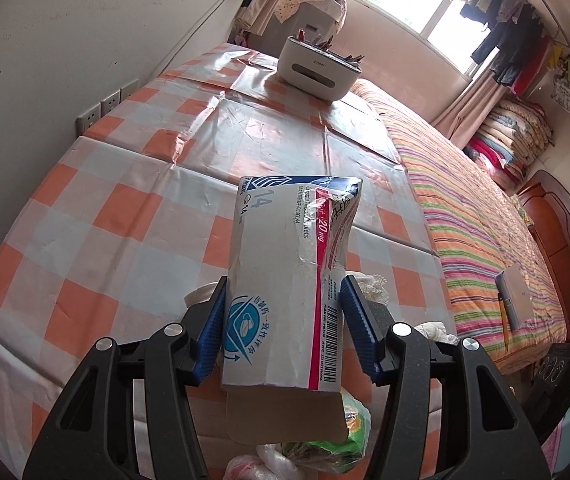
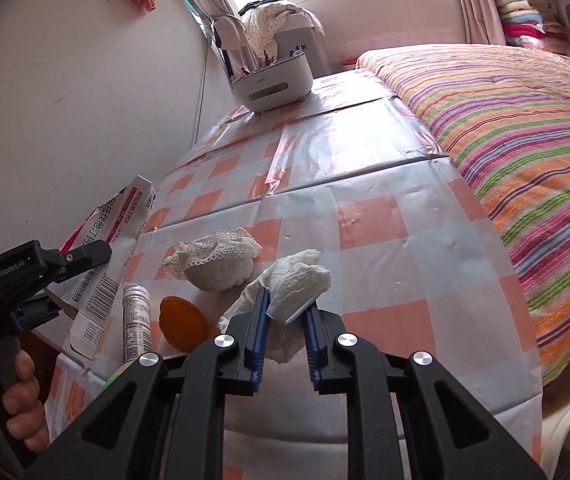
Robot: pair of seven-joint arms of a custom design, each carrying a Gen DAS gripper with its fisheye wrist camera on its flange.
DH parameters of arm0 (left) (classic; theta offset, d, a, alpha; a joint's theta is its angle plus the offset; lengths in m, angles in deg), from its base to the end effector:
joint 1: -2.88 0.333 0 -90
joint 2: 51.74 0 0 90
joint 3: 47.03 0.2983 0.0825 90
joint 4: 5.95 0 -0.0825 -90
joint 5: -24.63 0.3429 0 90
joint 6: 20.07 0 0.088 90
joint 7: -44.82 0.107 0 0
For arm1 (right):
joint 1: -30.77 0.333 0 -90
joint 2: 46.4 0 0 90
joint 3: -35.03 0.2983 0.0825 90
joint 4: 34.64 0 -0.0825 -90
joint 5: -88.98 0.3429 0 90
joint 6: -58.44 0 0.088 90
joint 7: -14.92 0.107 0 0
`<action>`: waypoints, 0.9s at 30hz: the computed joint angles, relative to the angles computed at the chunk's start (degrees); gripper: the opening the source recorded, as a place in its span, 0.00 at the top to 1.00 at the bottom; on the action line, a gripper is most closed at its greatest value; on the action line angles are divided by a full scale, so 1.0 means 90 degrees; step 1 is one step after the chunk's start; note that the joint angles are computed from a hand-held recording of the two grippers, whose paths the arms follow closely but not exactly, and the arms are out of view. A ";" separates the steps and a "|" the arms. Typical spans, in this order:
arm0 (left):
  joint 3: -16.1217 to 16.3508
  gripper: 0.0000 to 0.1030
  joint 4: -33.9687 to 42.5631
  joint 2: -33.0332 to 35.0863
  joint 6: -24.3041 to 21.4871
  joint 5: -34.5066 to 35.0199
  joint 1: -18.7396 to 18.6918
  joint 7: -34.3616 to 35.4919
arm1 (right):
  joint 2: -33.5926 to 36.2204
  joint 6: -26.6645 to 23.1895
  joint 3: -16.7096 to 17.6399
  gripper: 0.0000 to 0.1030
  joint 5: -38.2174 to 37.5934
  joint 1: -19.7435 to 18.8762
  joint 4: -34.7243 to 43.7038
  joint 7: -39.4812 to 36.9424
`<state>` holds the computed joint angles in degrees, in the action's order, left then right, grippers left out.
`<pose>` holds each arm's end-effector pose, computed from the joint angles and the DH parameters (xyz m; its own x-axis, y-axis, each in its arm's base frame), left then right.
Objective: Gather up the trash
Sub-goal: 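Grasp the white medicine box with the left tool while the right tool grasps the tissue, then carry the medicine box and tissue over the cream bin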
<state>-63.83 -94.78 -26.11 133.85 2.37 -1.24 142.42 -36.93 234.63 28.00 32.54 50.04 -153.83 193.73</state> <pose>0.6539 -0.1971 0.4793 -0.2557 -0.8868 0.3849 -0.8025 -0.0273 -0.5960 0.5376 0.1884 0.4277 -0.1946 -0.9128 -0.3590 -0.6272 0.3972 -0.6699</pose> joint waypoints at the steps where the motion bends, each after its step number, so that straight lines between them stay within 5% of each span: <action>1: -0.0044 0.48 -0.0096 -0.0070 0.0064 -0.0063 0.0033 0.0055 | -0.0061 -0.0048 -0.0104 0.84 -0.0308 0.0100 -0.0004 0.0294; 15: -0.0240 0.48 -0.1249 -0.0923 0.0830 -0.0602 -0.0186 0.0547 | -0.0727 -0.0173 0.0498 0.84 -0.2741 -0.0591 -0.0181 0.2711; 27: -0.0318 0.47 -0.1759 -0.1318 0.1013 -0.0851 -0.0507 0.0779 | -0.1386 -0.0191 0.0840 0.84 -0.3794 -0.1106 -0.0620 0.3918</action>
